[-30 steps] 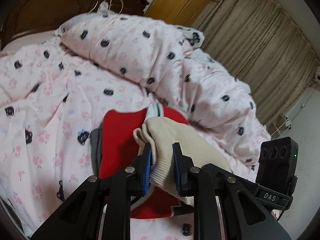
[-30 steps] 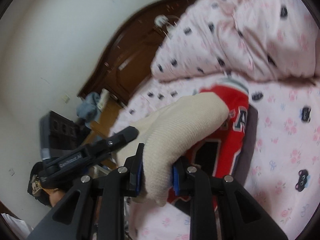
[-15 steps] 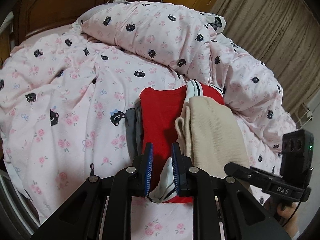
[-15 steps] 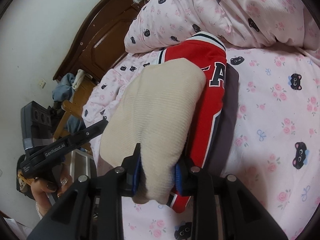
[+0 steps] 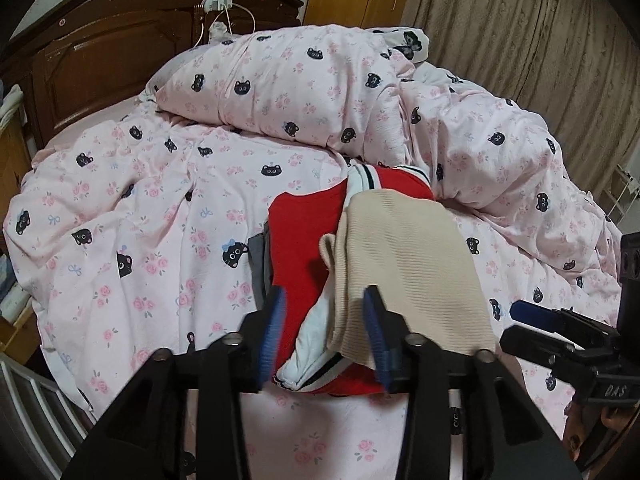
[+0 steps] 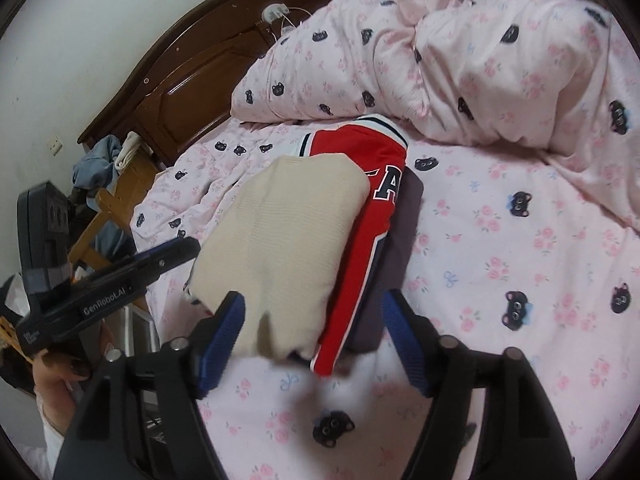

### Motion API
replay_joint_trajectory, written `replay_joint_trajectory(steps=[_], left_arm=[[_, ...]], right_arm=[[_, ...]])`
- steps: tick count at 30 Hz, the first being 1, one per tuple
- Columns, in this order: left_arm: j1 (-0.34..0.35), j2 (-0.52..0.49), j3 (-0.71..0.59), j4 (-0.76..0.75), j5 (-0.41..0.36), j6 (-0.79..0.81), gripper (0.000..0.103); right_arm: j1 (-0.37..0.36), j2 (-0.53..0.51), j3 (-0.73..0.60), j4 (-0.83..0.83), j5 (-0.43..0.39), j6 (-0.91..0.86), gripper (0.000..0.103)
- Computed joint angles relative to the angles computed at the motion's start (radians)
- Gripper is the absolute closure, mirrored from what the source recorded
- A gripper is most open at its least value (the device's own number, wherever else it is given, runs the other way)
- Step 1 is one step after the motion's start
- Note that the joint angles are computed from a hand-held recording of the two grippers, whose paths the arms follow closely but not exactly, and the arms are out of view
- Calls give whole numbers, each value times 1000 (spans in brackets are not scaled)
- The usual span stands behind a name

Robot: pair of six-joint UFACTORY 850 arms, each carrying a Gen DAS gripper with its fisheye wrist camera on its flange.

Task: Fold clothes

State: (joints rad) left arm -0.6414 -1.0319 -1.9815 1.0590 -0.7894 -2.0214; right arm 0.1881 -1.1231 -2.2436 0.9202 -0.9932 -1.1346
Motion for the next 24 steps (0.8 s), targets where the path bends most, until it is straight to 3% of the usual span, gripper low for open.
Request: replay_joint_trajectory(steps=[8, 9, 12, 14, 24], left_arm=[[-60, -9, -47, -3, -133, 26, 61], [-70, -11, -55, -7, -158, 36, 59], [-108, 0, -46, 12, -227, 17, 40], [-126, 16, -23, 25, -237, -13, 39], [-193, 59, 13, 18, -273, -23, 34]], right_arm=[[-12, 227, 377, 188, 144, -323, 20], [-17, 256, 423, 229, 152, -373, 18], [-29, 337, 548, 335, 174, -511, 12], [-33, 388, 621, 391, 192, -592, 8], [-51, 526, 797, 467, 217, -726, 1]])
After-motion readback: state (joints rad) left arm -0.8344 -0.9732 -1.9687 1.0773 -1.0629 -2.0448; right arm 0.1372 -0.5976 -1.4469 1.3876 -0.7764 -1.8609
